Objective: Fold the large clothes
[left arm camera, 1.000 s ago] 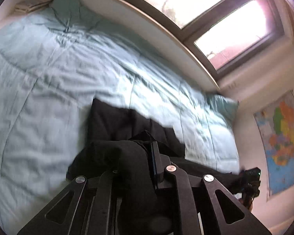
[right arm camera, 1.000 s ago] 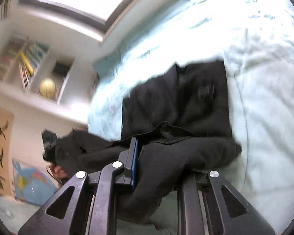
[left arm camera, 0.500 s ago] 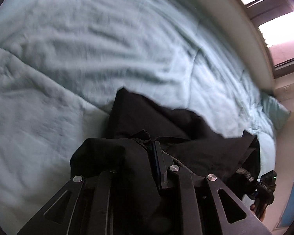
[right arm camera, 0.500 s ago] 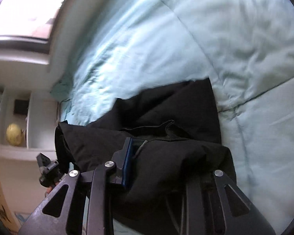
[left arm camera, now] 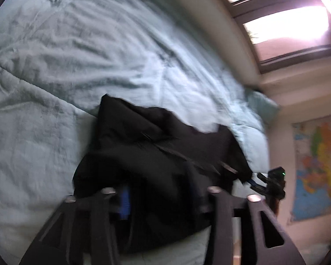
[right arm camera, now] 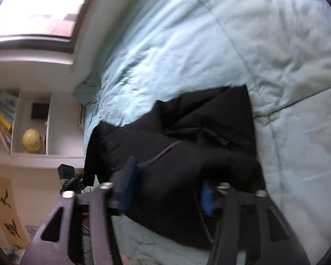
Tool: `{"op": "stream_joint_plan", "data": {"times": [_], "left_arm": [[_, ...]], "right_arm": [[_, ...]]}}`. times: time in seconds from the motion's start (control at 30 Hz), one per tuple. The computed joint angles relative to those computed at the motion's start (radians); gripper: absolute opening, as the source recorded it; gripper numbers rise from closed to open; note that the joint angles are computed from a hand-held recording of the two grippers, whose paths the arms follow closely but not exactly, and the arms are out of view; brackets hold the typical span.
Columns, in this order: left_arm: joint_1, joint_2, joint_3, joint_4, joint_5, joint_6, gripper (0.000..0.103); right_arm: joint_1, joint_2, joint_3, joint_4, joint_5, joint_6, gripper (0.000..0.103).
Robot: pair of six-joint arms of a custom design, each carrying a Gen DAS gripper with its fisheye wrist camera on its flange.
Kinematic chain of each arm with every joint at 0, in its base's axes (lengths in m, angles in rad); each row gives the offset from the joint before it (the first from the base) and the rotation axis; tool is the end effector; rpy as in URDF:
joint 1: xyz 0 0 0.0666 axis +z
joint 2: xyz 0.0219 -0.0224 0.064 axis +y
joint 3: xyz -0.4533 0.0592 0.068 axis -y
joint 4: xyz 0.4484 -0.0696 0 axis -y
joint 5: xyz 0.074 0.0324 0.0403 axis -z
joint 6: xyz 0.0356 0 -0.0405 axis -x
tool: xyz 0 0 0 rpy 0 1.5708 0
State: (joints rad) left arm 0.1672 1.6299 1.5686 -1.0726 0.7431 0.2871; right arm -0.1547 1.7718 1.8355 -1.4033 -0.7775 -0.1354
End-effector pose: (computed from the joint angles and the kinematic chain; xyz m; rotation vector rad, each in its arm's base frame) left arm 0.6020 0.0768 0.4607 -0.3622 2.5540 -1.0337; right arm 0.6451 -0.0757 0.4930 0.2633 2.6912 1.1032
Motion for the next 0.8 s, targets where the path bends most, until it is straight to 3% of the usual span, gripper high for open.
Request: {"op": "stream_joint_plan", "data": {"times": [0.03, 0.13, 0.27, 0.37, 0.43, 0.53, 0.7, 0.8], "left_arm": [[0.004, -0.022, -0.008, 0.007, -0.02, -0.005, 0.074], [0.02, -0.083, -0.033, 0.038, -0.061, -0.004, 0.077], [-0.014, -0.055, 0.01, 0.0, -0.273, -0.051, 0.078], [-0.045, 0.02, 0.054, 0.005, -0.378, -0.064, 0.077], [-0.057, 0.079, 0.093, 0.003, -0.426, -0.072, 0.077], [-0.051, 0.161, 0.143, 0.003, -0.39, -0.092, 0.077], [-0.042, 0.254, 0.216, -0.021, -0.371, -0.095, 0.077], [-0.033, 0.281, 0.231, -0.022, -0.313, -0.09, 0.077]], "right_arm": [[-0.005, -0.017, 0.005, -0.005, 0.019, 0.02, 0.072], [-0.002, -0.072, -0.008, 0.038, 0.136, 0.051, 0.089], [0.049, -0.088, -0.024, 0.075, 0.349, 0.139, 0.093], [0.112, -0.052, -0.025, 0.133, 0.54, 0.223, 0.093], [0.122, -0.013, -0.009, 0.159, 0.573, 0.257, 0.093], [0.116, 0.064, 0.043, 0.162, 0.563, 0.259, 0.093], [0.103, 0.186, 0.142, 0.096, 0.512, 0.317, 0.091], [0.105, 0.224, 0.169, 0.072, 0.491, 0.336, 0.091]]}}
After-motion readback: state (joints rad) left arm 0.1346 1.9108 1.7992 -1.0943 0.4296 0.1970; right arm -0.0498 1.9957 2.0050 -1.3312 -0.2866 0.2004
